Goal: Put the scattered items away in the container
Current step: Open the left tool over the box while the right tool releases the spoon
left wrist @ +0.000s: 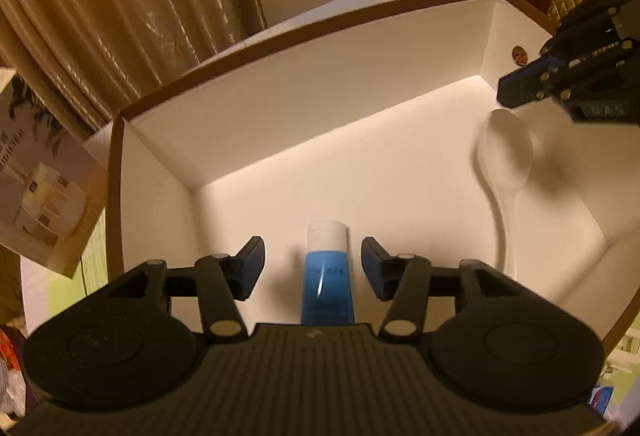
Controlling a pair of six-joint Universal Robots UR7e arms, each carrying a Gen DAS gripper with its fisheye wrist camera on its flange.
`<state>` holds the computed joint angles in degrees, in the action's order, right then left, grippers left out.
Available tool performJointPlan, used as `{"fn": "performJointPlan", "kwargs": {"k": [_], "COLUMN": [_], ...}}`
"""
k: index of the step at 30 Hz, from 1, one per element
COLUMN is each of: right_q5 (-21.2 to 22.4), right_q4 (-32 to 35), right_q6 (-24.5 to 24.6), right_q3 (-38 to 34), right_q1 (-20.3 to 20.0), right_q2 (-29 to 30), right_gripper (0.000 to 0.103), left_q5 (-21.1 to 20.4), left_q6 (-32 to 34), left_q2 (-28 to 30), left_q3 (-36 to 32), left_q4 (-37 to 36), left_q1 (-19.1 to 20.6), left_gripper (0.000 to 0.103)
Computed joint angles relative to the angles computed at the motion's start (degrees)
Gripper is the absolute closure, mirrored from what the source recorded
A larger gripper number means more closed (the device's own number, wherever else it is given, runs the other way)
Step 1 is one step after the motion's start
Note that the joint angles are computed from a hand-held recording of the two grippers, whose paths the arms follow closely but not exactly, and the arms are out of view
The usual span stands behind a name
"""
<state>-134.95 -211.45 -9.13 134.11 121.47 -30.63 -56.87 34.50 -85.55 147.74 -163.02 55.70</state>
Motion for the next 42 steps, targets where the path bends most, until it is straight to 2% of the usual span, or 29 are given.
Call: {"fn": "performJointPlan", "kwargs": {"k": [6, 12, 14, 15, 16, 17, 19, 22, 25, 33, 42], "right_q5": [1.10, 2.36, 2.45, 2.28, 1.20, -0.05, -1.38, -1.10, -2.84, -5.53, -8.66], "right_q4": [4.57, 5.91, 5.64, 5.33, 3.41, -0.91, -3.70, -0.70, 2.75, 10.33, 14.17], "right_q6": [0.35, 2.06, 2.60, 3.11, 3.04, 1.16, -0.60, 3.94, 8.11, 17.57, 27.69], "right_q3": [0.20, 1.38, 1.80, 2.06, 2.18, 2.34, 2.51, 3.39, 3.83, 5.08, 6.84], "right_q1": [0.62, 1.95, 2.76, 3.29, 4.21, 5.52, 7.55, 8.71, 10.31, 14.99, 21.51], "right_q2": [-0.89, -1.62, -1.83, -1.93, -1.26, 0.17, 1.02, -0.79, -1.93, -5.68, -10.29], "right_gripper": [0.097, 0.097, 0.093, 0.076, 0.014, 0.000, 0.000, 0.000, 0.000, 0.000, 0.000], "left_q5": [0.31, 0.84, 0.75, 0.76, 0.67, 0.56, 0.64, 1.21, 1.86, 4.50, 6.58], "left_q6": [-3.06, -5.80, -6.72, -7.36, -7.89, -8.45, -9.91, -13.04, -15.41, -23.63, -32.44], "left_q2": [-2.26, -6.77, -8.84, -9.99, -11.27, -12.49, -15.11, -19.53, -23.16, -32.08, -44.45], "left_q3": [-0.52, 0.38, 0.87, 1.09, 1.30, 1.46, 1.77, 2.50, 3.06, 3.43, 2.62], "left_q4": [4.26, 8.71, 9.95, 10.73, 11.53, 12.46, 14.85, 19.44, 22.70, 34.35, 51.45], "left_q1": [-0.61, -2.12, -2.83, -3.26, -3.68, -4.08, -5.10, -7.08, -8.65, -14.43, -23.10], "left_gripper": [0.046, 0.038, 0.031, 0.031, 0.031, 0.030, 0.029, 0.027, 0.019, 0.017, 0.010]}}
